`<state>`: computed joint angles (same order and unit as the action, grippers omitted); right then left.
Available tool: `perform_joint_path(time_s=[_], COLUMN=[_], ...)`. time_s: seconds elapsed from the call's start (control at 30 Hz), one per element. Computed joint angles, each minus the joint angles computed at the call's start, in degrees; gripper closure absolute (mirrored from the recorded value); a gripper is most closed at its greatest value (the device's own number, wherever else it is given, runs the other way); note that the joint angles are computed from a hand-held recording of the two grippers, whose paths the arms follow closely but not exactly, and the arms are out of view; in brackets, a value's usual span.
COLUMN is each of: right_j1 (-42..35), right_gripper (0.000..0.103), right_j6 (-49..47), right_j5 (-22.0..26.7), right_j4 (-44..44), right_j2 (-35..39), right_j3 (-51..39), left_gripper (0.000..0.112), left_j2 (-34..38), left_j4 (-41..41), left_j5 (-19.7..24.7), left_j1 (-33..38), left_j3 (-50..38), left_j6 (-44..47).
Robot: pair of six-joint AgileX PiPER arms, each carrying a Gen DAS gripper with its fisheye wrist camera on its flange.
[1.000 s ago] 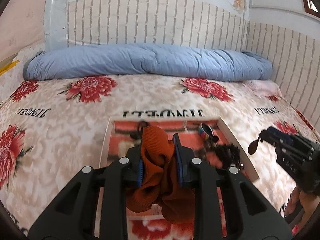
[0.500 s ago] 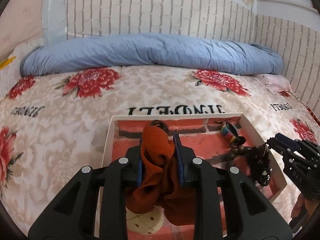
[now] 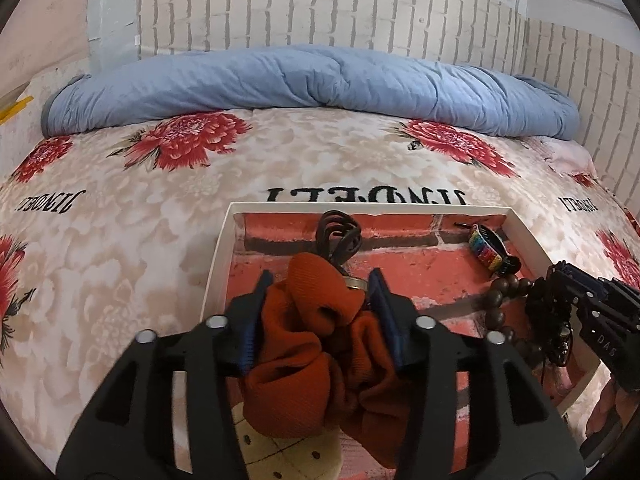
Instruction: Organize jewelry
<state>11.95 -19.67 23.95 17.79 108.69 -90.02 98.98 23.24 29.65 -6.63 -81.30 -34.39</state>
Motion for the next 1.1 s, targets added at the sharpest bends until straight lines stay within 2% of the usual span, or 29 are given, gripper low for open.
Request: perform_joint_path(time_s=[0.07,0.13,0.23,0.27,0.3,0.37,0.47,0.57,0.67,0.7,0.73,0.87,0.97,1.1], right_j1=[0.36,0.70,1.28,1.34,1.23,1.04,0.78,0.35,0.34,0.41,0.27,0.52,0.62,0.56], right_gripper=[0.078,0.077,0.075,0.072,0.059,0.045,0.042,0.029,0.027,0.021,0.019,0.018,0.013,0.012], right_j6=[-0.06,-0.54,-0.08,-0.75,-1.92,-4.98,-6.16,-6.33,-4.26,-2.41,-2.42,-1.49,0.09,2.83], right_j5=[-0.42,-0.85,-0.92,-1.40,-1.94,-4.38,-6.08,-6.58,-7.90,-7.95,-7.91,-8.71,-8.47,-7.13], right_j4=[-0.61,-0.74,-2.19,-1.63,-0.47,2.72,4.04,4.75,2.80,1.23,1.53,1.07,-0.32,-1.98], right_j2=[0.37,0.56,0.44,-0.08,-0.76,-2.99,-5.26,-6.94,-9.94,-11.18,-12.32,-18.26,-23.02,-29.32], right_j3=[-0.17,0.05,0.14,0.63,1.34,3.72,5.29,6.42,9.31,10.40,11.41,17.13,21.68,27.69], left_gripper=[0.054,0.043,0.037,0.034,0.031,0.027,0.020,0.017,0.014,0.014,0.014,0.014,0.014,0.014], left_j2=[0.13,0.03,-0.54,-0.97,-1.39,-2.33,-4.16,-7.05,-9.90,-10.96,-11.73,-16.19,-21.48,-28.53], left_j4=[-0.28,1.83,3.10,2.71,2.54,3.16,5.37,8.48,12.05,13.63,14.75,18.25,21.71,25.22], left_j5=[0.19,0.46,0.22,-0.01,-0.23,-0.37,-0.45,-0.31,0.47,1.43,2.80,6.97,10.92,17.62], left_j1=[-0.13,-0.62,-1.00,-0.98,-0.97,-1.22,-2.08,-3.21,-4.41,-5.16,-5.96,-8.83,-12.24,-18.01], left_j3=[-0.08,0.07,0.51,0.73,0.96,1.38,2.24,4.02,6.10,6.74,7.07,10.22,14.12,18.68], left_j6=[0.41,-1.38,-2.39,-2.21,-2.11,-2.60,-4.66,-8.10,-12.47,-14.44,-15.73,-19.85,-23.50,-27.45])
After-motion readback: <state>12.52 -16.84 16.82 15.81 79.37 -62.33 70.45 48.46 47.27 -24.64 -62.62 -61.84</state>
